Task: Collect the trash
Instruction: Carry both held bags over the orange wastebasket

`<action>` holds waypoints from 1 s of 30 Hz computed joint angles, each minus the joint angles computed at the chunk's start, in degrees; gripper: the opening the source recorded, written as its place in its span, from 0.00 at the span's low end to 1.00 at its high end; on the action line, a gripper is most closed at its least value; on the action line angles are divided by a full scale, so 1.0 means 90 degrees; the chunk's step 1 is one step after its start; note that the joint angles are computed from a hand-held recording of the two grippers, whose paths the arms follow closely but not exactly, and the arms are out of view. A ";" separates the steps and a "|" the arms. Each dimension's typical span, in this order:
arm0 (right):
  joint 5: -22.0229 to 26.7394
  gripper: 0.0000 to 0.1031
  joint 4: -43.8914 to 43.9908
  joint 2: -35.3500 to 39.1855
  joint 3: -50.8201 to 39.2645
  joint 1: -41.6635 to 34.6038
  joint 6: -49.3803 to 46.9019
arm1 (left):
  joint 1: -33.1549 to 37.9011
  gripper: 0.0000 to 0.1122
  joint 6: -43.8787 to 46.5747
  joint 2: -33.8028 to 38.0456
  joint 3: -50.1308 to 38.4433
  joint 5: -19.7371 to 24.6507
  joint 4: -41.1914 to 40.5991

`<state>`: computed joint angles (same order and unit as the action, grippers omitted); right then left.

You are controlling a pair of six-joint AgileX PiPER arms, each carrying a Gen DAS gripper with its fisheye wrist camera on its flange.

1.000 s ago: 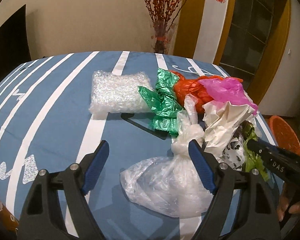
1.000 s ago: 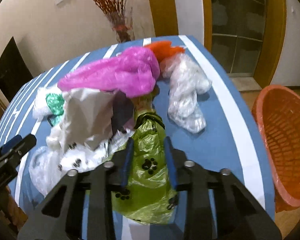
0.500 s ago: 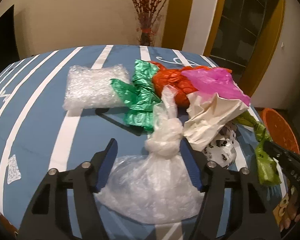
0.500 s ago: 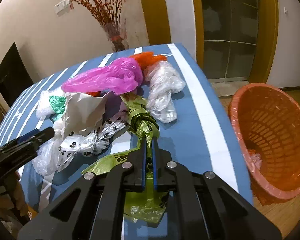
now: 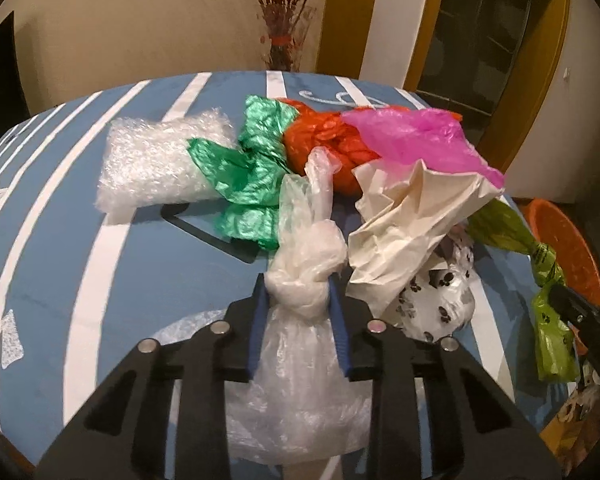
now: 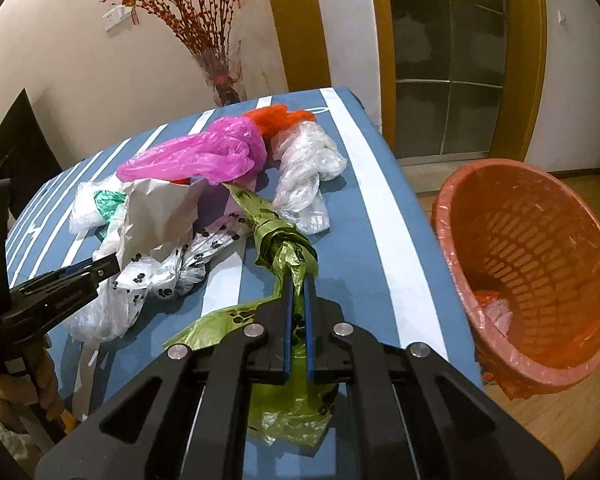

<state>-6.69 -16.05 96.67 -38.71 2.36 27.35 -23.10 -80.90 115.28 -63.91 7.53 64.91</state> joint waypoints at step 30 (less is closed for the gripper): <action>-0.0441 0.04 -0.3832 -0.2093 0.1007 -0.1896 0.3186 | -0.1532 0.26 0.0471 -0.1585 -0.0107 0.0913 -0.0623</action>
